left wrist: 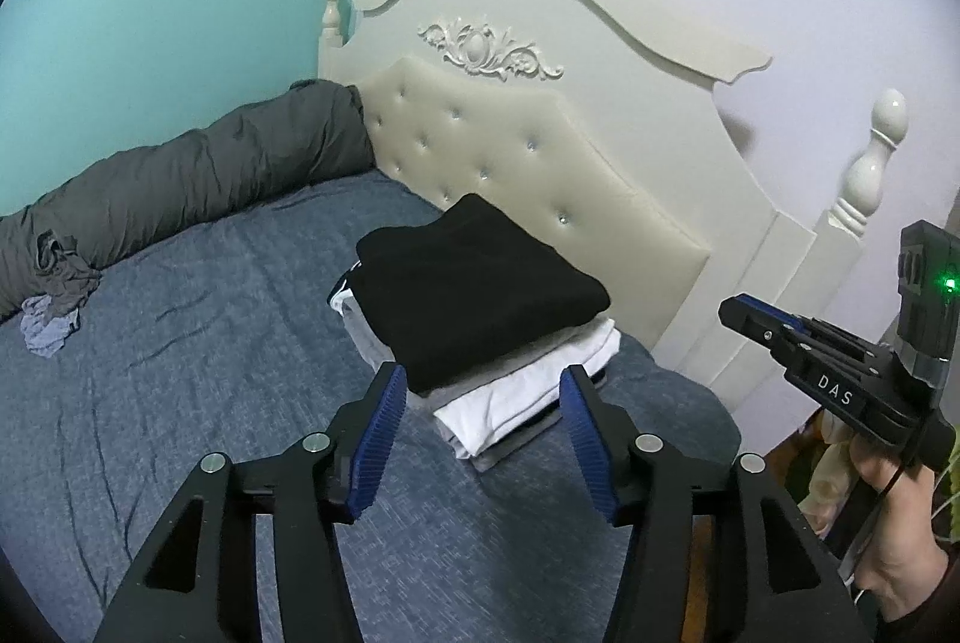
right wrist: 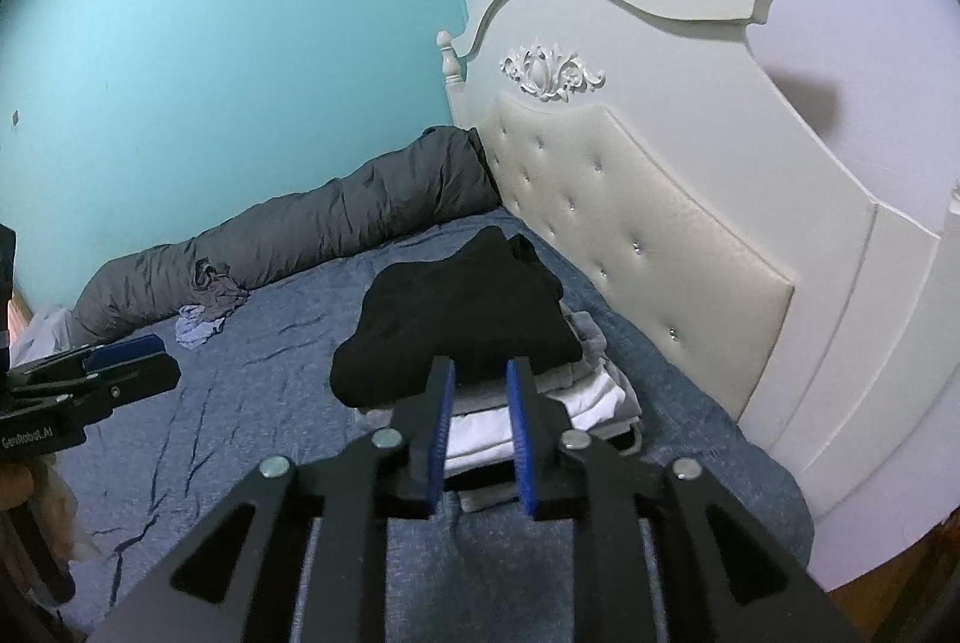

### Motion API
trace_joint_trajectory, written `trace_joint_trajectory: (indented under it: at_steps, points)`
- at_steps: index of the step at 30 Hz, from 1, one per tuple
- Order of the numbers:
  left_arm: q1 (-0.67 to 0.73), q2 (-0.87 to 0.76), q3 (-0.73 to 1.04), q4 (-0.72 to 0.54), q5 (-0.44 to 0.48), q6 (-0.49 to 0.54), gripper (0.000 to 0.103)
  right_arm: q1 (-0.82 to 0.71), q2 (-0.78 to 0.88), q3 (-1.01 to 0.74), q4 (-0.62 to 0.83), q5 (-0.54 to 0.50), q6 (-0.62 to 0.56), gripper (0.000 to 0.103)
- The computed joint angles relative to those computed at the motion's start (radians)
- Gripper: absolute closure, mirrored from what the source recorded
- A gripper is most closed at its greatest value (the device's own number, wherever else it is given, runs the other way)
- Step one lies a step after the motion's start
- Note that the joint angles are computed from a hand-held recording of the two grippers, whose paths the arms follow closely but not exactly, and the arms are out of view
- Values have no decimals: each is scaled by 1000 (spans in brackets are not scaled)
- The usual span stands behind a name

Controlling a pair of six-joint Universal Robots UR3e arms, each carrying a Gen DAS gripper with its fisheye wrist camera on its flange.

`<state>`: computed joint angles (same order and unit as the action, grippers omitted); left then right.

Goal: Fold clothes

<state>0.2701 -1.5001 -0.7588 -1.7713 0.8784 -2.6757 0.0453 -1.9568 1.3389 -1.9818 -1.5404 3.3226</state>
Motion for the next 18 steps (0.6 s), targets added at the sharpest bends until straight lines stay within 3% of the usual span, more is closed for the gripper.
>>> trace_joint_trajectory:
  at_steps: [1,6,10,15,18]
  points:
    - [9,10,2,-17,-8,11,41,13,-3,-7,5,-15,11,72]
    - [82,65,12,-119,-68,83,38,92,-2,-49,38,-99,67,64]
    - [167,115,24,-247,-123,177,37,201,13,-86,74,-214,120,49]
    - [273,169,53,-423,-173,316,35,321,23,-106,98,-328,192,42]
    - [370,188,123,-610,-217,446,20,417,34,-113,113,-416,245,33]
